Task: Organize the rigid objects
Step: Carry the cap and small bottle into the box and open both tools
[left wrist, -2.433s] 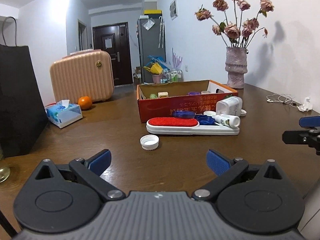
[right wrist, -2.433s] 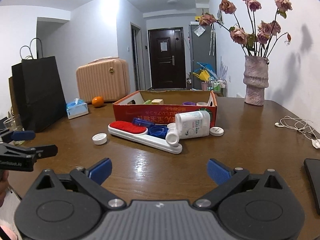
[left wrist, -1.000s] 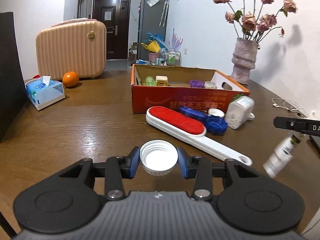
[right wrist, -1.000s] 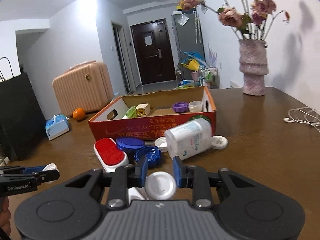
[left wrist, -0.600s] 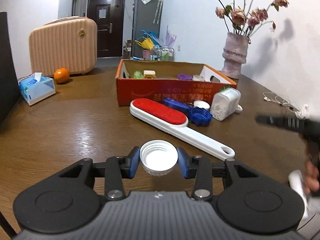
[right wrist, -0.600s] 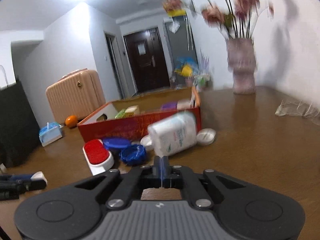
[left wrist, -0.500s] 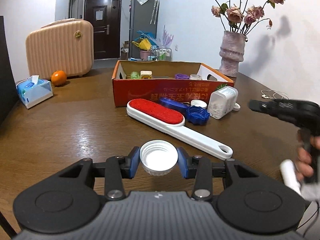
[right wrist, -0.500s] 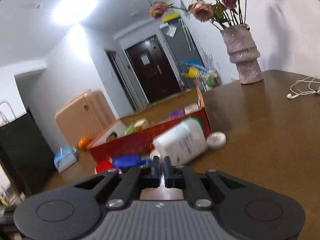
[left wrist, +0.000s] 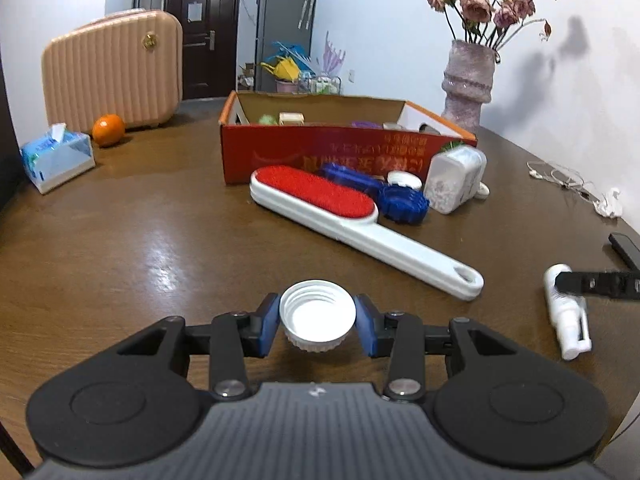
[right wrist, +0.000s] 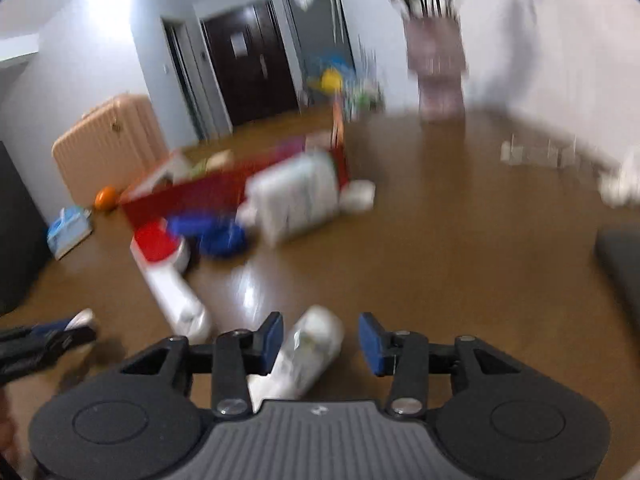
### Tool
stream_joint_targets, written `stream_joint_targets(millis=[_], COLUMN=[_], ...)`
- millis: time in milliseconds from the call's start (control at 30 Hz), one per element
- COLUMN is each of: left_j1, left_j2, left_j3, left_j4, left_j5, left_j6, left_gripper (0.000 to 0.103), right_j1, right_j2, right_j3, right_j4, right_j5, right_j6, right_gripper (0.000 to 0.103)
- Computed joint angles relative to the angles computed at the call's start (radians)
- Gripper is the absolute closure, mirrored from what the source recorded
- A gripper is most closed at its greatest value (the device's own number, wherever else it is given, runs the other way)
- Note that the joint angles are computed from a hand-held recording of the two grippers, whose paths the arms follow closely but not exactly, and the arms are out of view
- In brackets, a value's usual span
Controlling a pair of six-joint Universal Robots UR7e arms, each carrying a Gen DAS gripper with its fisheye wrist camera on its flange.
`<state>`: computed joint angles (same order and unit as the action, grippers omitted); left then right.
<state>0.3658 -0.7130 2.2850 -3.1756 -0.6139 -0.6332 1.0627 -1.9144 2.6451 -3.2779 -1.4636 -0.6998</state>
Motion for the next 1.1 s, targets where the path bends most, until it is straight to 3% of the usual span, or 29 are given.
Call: stream_joint_targets(millis=[100,133,167,200,367,433,500,567,633,700,767,833,900,1000,1100], left_j1=[0.003,0.001,-0.003,-0.007,-0.007,0.015,0.047,0.085,0.146,0.224,0.298,0.35,0.392,0.438,0.452], left_j2=[0.006,0.005,0.005,0.004,0.0,-0.008,-0.018,-0.009,-0.004,0.007,0.04,0.113,0.199,0.271,0.307], left_j3=[0.003,0.007,0.011,0.017,0.017,0.004,-0.035,-0.109,-0.222,-0.364,-0.527,-0.695,-0.87,-1.041,-1.096], left_j4=[-0.013,-0.024,-0.03,-0.038,-0.057,-0.126,-0.19,-0.27,-0.259,-0.142,0.039,0.182,0.359,0.574,0.602], left_j5=[-0.017,-0.018,-0.016,-0.012,0.011,-0.021,-0.047,-0.058,-0.112,-0.184,-0.24,-0.223,-0.178,-0.175,-0.172], left_j6=[0.017,0.025,0.027,0.026,0.046,0.107,0.2,0.368,0.511,0.563,0.548,0.542,0.518,0.415,0.436], left_gripper=[0.063,0.063,0.063,0.063,0.063,0.063,0.063,0.063,0.063,0.063,0.063,0.063,0.063,0.063,0.063], right_j1=[0.075,0.094,0.108,0.116,0.123,0.132,0.152,0.184,0.241,0.313,0.382,0.436,0.458,0.47,0.48], right_j2=[0.129,0.171,0.211,0.232,0.202,0.183,0.17,0.182,0.236,0.35,0.489,0.632,0.741,0.849,0.902], right_j3=[0.022,0.025,0.034,0.036,0.007,-0.027,-0.081,-0.169,-0.291,-0.436,-0.605,-0.77,-0.89,-1.001,-1.044], right_j4=[-0.19,-0.245,-0.31,-0.336,-0.254,-0.206,-0.144,-0.069,0.012,0.031,0.075,0.135,0.177,0.203,0.193], right_j5=[-0.11,-0.133,-0.145,-0.146,-0.103,-0.065,-0.027,0.021,0.023,-0.044,-0.186,-0.365,-0.482,-0.597,-0.659], right_j6=[-0.049,-0.074,-0.106,-0.124,-0.14,-0.116,-0.083,-0.048,-0.013,0.018,0.028,-0.006,-0.009,-0.02,-0.067], right_gripper=[0.062,0.065,0.076,0.076,0.076,0.076,0.076,0.076,0.076,0.076,0.076,0.076,0.076,0.076,0.076])
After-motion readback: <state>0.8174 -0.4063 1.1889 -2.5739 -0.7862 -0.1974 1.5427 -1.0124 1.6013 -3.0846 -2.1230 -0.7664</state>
